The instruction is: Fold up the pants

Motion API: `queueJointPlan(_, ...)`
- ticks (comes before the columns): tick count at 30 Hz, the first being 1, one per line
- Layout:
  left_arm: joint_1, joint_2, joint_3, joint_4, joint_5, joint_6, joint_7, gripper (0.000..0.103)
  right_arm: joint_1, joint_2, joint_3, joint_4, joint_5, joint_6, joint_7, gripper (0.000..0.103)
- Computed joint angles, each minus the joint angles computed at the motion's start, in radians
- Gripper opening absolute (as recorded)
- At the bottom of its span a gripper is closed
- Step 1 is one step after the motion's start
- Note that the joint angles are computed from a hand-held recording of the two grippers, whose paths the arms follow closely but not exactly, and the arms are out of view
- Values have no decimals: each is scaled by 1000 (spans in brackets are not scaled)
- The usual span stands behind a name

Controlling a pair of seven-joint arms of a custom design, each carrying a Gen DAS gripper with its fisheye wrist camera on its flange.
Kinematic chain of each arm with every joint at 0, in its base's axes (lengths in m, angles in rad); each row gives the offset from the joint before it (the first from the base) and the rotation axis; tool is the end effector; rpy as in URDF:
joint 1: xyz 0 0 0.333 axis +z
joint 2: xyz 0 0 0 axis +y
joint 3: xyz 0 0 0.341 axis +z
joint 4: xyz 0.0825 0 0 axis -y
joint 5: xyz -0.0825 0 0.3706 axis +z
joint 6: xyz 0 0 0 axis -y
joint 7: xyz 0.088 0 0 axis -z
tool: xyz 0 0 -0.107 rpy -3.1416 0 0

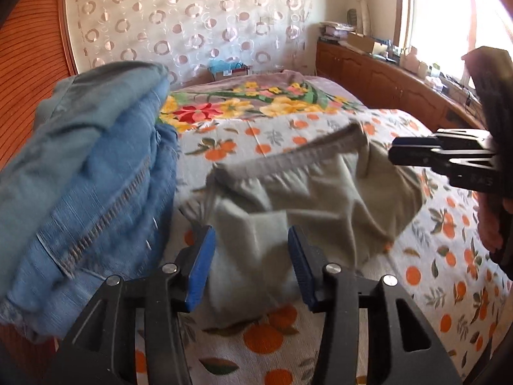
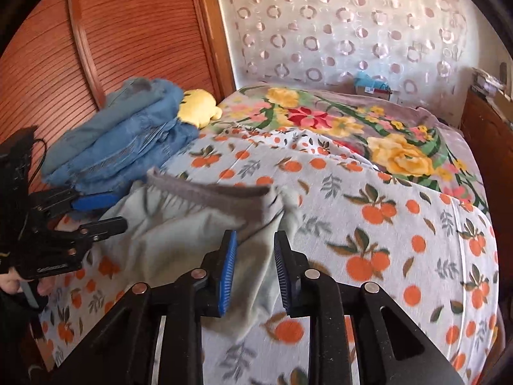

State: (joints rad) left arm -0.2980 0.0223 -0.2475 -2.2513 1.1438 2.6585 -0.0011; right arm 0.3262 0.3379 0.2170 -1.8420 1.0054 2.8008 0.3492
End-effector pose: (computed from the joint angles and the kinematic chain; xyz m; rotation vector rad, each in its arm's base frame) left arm 0.4461 -0.3003 0.4172 -1.8297 1.6848 -0.6623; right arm 0.5951 0.2952 0.4310 -2.1602 0.7966 -0.2396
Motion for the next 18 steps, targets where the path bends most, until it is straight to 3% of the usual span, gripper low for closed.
queueJointPlan(4, -5, 17, -5, 6, -69, -32, 68, 48, -18, -35, 2, -41, 20, -95, -60, 25)
queueJointPlan(8, -12, 28, -4, 6, -136, -70, 124, 48, 38, -18, -45, -64, -127, -40, 15, 25)
queueJointPlan(13, -6, 13, 5, -23, -104, -27, 75, 48, -3, 4, -32, -37, -120, -92, 23, 37)
queueJointPlan(18, -7, -5, -1, -25, -72, -21, 54, 48, -24, 13, -24, -8, -92, -142, 35, 38)
